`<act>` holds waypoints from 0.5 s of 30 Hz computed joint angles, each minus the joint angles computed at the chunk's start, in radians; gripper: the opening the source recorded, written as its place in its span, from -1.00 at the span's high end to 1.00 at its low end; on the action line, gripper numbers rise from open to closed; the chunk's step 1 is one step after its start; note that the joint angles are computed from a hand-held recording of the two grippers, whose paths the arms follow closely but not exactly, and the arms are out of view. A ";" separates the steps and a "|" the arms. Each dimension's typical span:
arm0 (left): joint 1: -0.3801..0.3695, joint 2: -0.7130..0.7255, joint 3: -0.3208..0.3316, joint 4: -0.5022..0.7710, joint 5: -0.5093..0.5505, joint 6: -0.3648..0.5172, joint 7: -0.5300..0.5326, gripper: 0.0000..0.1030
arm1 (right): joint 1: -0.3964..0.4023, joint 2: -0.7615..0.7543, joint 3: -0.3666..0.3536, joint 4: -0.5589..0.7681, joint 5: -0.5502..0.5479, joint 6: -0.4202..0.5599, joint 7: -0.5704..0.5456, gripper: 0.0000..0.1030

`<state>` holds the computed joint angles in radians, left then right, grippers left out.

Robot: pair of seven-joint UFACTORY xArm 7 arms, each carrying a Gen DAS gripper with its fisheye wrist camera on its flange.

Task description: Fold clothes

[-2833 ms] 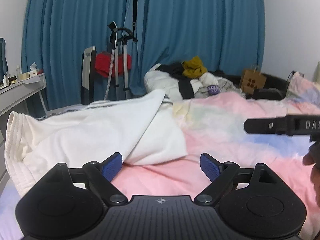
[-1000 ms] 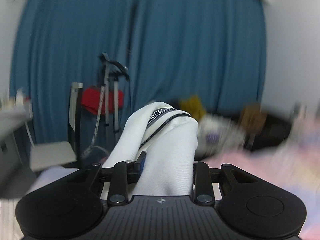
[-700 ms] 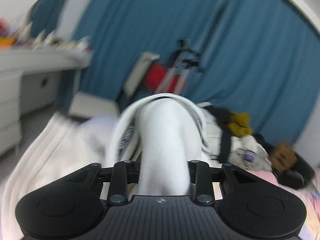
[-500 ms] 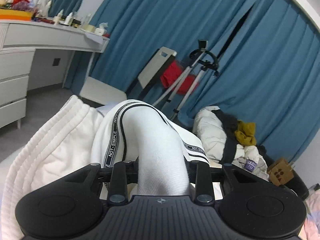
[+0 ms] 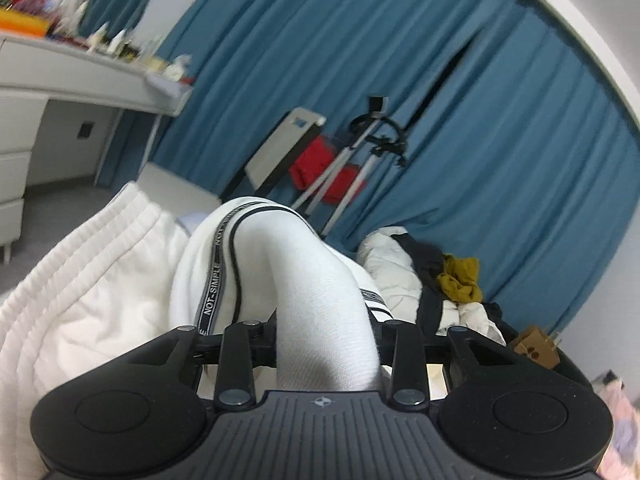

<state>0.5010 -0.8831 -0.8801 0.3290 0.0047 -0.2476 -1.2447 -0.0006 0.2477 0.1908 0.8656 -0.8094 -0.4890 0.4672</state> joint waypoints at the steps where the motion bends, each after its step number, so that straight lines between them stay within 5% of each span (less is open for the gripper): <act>1: 0.002 0.020 0.003 0.009 0.001 -0.016 -0.001 0.26 | -0.006 -0.021 -0.001 -0.007 -0.001 0.000 0.016 0.43; 8: -0.105 0.137 0.055 0.008 0.040 -0.186 0.136 -0.10 | 0.017 -0.183 -0.087 -0.092 0.212 0.000 -0.123 0.55; 12: -0.215 0.310 0.125 0.039 0.122 -0.353 0.228 -0.26 | 0.052 -0.229 -0.157 -0.107 0.536 -0.045 -0.414 0.56; 15: -0.243 0.393 0.096 0.083 0.135 -0.379 0.300 -0.39 | 0.045 -0.207 -0.183 -0.091 0.791 -0.169 -0.654 0.56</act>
<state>0.2584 -0.4898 -0.7841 0.4125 0.1397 -0.6267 -0.9451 0.0441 0.0410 0.0076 0.7747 -0.0186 -0.6581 -0.1865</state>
